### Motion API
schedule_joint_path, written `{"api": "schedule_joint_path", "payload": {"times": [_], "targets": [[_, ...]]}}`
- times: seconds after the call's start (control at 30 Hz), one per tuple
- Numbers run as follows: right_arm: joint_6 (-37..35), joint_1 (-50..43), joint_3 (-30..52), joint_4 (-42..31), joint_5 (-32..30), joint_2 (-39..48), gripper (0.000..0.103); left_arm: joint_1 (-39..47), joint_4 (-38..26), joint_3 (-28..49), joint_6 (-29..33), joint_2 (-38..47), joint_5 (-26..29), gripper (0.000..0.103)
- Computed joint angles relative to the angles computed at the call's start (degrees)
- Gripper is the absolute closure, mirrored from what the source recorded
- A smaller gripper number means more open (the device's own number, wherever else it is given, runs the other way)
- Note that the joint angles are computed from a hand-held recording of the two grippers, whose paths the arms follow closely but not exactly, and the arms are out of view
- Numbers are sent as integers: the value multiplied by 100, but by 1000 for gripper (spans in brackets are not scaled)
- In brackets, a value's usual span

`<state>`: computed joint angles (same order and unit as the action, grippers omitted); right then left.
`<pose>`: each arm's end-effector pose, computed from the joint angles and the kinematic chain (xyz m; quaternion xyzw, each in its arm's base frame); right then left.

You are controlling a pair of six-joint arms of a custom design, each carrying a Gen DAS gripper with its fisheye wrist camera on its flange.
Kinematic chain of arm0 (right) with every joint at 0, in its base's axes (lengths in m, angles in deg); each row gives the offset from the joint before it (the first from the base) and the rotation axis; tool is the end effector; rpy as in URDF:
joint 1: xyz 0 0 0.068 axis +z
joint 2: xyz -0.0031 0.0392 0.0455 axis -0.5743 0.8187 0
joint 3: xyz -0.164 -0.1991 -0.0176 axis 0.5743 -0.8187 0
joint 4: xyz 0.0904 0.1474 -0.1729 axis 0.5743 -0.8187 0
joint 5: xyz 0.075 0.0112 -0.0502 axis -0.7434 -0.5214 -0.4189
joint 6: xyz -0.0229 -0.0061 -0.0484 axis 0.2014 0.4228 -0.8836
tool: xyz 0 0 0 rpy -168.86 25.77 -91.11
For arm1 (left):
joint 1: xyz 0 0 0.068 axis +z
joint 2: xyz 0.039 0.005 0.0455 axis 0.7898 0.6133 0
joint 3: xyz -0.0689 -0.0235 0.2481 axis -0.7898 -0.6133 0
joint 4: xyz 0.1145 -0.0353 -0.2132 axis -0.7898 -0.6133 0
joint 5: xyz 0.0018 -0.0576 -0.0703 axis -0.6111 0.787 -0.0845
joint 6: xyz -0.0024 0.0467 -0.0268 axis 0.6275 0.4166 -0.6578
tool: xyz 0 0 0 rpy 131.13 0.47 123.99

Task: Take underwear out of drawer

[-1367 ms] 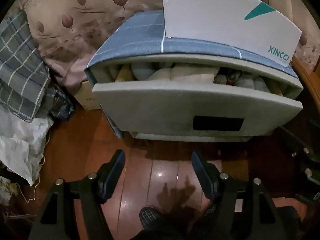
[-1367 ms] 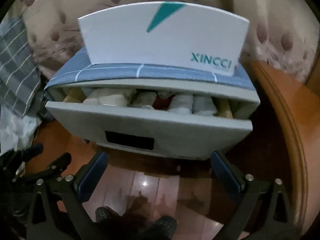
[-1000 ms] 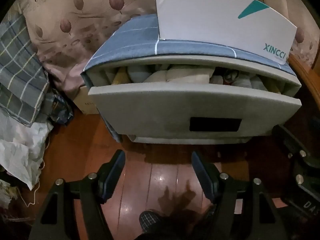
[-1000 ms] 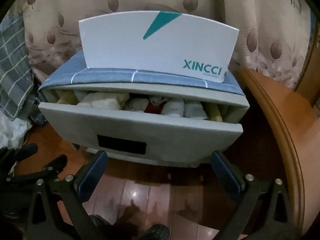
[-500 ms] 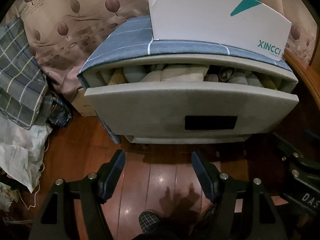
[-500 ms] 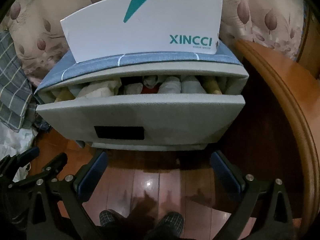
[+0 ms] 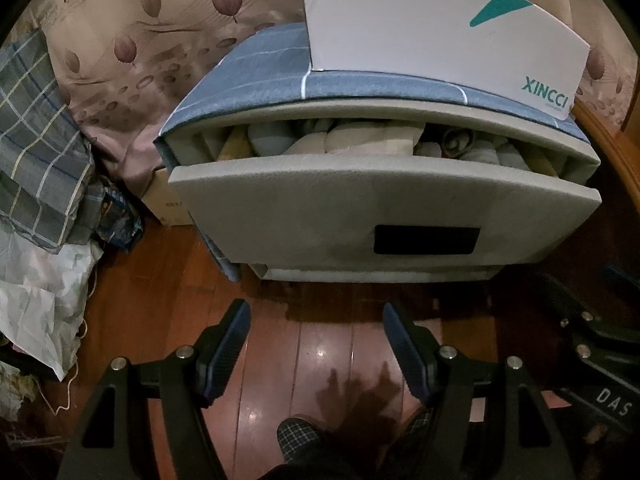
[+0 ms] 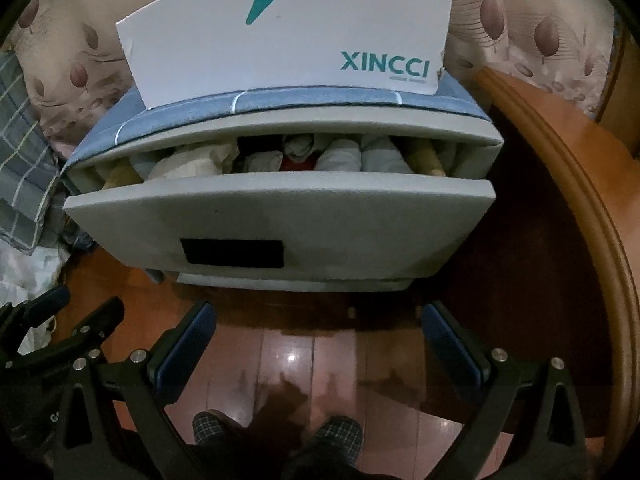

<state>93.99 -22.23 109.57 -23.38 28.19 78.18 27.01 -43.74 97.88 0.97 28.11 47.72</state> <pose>0.2322 0.0433 0.1972 0.3038 0.9022 0.0283 0.3047 0.3679 -0.1722 0.2678 0.2631 0.9273 -0.0344 0.2641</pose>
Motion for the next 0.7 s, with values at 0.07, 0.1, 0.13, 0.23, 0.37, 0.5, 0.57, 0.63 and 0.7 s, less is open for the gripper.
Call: {"api": "schedule_joint_path", "payload": {"times": [0.07,0.1,0.13,0.23,0.37,0.5,0.57,0.63,0.7], "targets": [[-6,-33,-25,24,-78,-9,1,38,-37,27,-14,20,64,32],[-3,-49,-47,48,-132,-15,1,48,-44,30,-12,23,59,32],[-2,-59,-46,47,-142,-6,1,49,-39,25,-13,22,52,32],[36,-40,-50,36,-92,-19,1,44,-46,36,-10,34,33,32],[102,12,-5,-12,-13,18,1,72,-10,-27,24,-11,64,32],[85,-15,-31,18,-70,13,1,74,-24,-30,18,-14,65,32],[77,-43,-61,43,-106,-12,1,65,-40,-1,-3,13,78,32],[52,-89,-98,77,-182,-24,1,57,-34,-7,-7,11,60,32],[48,-91,-103,89,-191,-16,1,62,-52,23,-4,31,83,32]]}}
